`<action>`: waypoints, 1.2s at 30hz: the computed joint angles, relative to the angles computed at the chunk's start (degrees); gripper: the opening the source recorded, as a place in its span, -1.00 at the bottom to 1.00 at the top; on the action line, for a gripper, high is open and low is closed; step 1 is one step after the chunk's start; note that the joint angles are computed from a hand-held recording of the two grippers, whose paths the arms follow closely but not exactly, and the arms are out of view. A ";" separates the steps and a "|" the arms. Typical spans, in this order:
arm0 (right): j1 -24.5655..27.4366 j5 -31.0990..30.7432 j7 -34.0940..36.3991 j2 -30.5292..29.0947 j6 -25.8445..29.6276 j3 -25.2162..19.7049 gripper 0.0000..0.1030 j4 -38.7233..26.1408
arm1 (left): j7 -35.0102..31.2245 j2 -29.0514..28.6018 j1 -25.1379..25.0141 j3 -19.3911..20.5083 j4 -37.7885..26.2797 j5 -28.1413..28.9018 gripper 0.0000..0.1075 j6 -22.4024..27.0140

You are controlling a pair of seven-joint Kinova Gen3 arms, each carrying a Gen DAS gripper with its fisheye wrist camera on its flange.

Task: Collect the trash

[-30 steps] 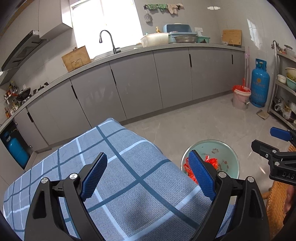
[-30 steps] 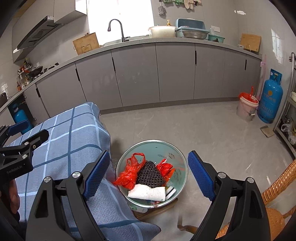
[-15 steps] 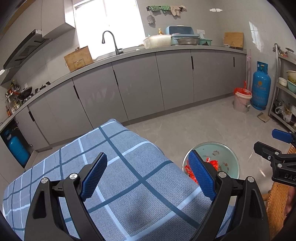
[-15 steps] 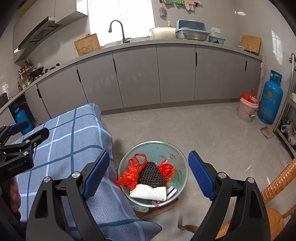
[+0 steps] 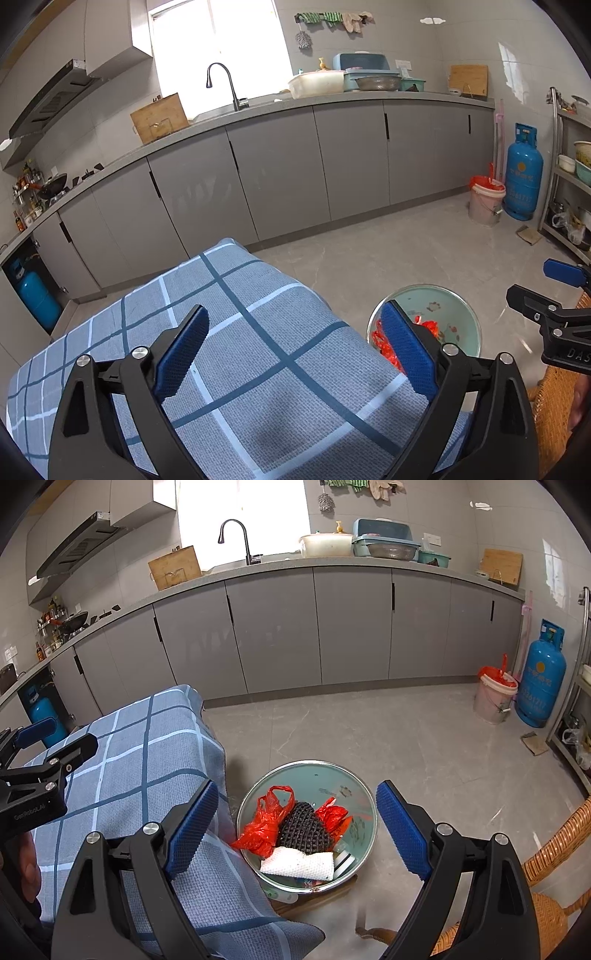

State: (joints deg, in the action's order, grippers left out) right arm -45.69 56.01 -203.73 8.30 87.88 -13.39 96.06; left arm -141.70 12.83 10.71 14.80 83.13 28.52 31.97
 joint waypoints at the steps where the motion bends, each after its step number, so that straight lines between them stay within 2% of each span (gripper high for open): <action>1: -0.08 0.07 -0.07 0.00 0.15 -0.04 0.69 -0.03 | -0.31 0.01 -0.23 0.13 -0.07 0.34 0.75 0.17; 6: 0.19 0.27 -0.05 -0.24 -0.23 0.00 0.69 0.29 | -1.66 -0.30 -0.71 0.40 0.24 1.58 0.83 0.04; 28: -0.07 0.82 -1.10 -0.51 0.54 -0.42 0.69 0.90 | -0.88 -0.76 0.42 -0.17 1.47 0.21 0.83 -1.25; 36: -0.13 0.81 -1.33 -0.55 0.69 -0.55 0.69 1.01 | -3.21 -1.35 -0.22 0.42 2.74 1.97 0.83 -2.69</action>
